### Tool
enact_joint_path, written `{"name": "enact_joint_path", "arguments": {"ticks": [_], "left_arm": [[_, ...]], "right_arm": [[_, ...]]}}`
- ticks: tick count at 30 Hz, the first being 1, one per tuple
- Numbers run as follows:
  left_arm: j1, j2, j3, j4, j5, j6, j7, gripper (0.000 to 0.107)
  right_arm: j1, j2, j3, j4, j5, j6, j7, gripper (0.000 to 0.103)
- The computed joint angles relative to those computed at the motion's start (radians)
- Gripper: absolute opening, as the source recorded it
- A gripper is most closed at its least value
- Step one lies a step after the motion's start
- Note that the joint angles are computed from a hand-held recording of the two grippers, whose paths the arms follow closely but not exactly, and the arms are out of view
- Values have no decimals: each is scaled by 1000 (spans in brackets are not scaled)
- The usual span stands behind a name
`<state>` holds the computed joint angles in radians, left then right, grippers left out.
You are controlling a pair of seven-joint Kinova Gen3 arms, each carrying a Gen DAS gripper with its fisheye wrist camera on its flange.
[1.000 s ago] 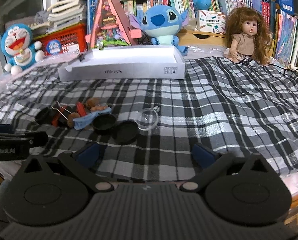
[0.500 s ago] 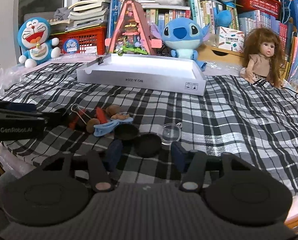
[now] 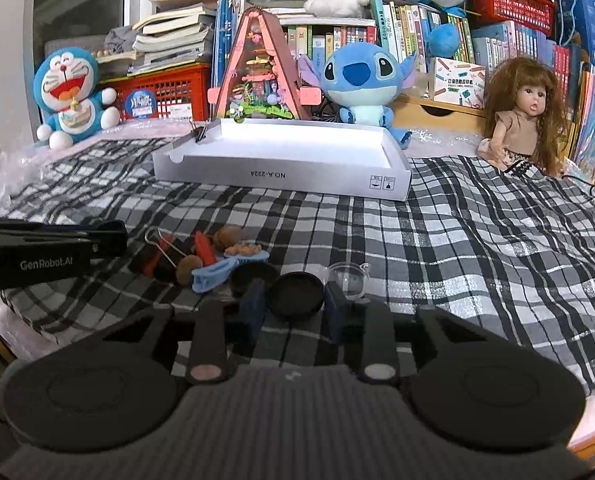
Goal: Organize rigid objects
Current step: 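Grasp a black round cap with the left tool while the right tool grasps another, then carry both black caps over the white tray and lower them inside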
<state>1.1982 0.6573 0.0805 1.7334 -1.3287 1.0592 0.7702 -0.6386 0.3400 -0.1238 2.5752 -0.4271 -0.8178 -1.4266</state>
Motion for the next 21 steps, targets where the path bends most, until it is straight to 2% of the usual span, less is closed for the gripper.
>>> {"name": "enact_joint_path", "arguments": {"ticks": [5,11,16,21], "left_arm": [[-29,-32,3,3,-3,-27,-25,29],[-71,-66,-2,-11,-24,-57,-80,29],[-146,-97,-5,-43,-32,-130,-144,29],[-239,-106,-16,-119,45,-232,-289,29]], "right_arm": [[78,-40,-6,-38,94,88,-59,37],[194,-82,-12,-139,245,263,-161,37],[286,-90,-35,-258,377,425,-258,37],[364,-68,-74,-393,484,562,-352,37]]}}
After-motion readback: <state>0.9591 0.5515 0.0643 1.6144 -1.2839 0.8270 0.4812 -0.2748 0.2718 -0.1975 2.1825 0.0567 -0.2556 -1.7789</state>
